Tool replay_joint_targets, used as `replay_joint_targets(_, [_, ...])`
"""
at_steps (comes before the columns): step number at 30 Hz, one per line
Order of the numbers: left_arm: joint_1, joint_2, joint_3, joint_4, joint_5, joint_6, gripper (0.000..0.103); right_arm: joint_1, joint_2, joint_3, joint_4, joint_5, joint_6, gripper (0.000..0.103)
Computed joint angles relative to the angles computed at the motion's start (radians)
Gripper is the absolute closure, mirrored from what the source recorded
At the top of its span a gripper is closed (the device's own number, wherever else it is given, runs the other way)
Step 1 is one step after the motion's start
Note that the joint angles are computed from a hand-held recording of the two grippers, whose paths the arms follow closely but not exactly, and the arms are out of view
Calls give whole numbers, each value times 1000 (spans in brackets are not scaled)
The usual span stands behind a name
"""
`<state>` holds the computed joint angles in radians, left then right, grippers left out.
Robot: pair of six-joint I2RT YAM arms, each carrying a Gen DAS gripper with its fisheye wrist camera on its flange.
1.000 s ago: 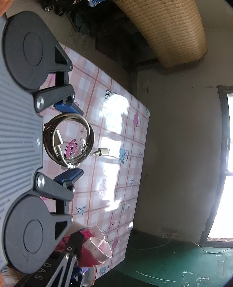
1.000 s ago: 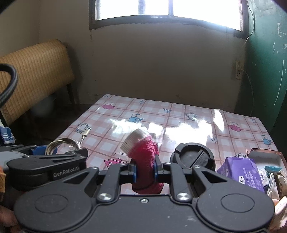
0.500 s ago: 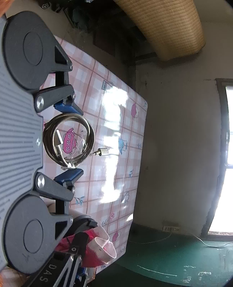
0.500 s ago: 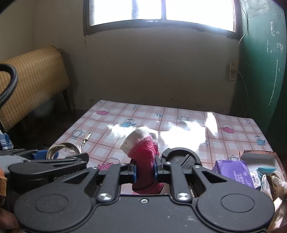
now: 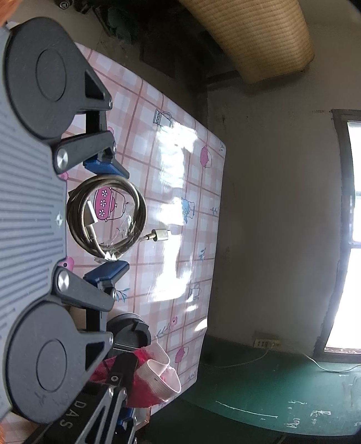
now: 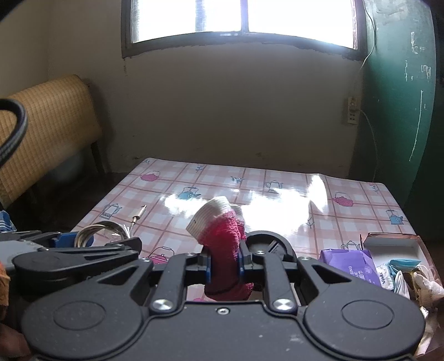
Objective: Organize soft objects
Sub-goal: 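Carry the coiled cable and pink sock in both tools over the box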
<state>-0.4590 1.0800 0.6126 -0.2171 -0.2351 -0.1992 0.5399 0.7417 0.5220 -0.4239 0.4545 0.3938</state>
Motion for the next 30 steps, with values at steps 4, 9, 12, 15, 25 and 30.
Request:
replay_joint_targets(4, [-12, 10, 9, 0, -3, -6, 39, -1, 0, 2, -6, 9, 9, 82])
replay_joint_targets(9, [-31, 24, 18, 6, -9, -8, 39, -15, -8, 0, -13, 3, 8, 82])
replay_joint_targets(12, [-44, 31, 21, 9, -13, -11, 39, -22, -16, 0, -19, 4, 9, 82])
replay_joint_targets(15, [-53, 36, 23, 11, -13, -14, 39, -30, -25, 0, -27, 4, 11, 82])
replay_joint_targets(25, [-97, 65, 39, 16, -30, -35, 39, -100, -58, -11, -37, -42, -22, 82])
replay_joint_targets(30, [-119, 85, 47, 22, -35, -46, 39, -144, -75, -16, -40, -71, -46, 82])
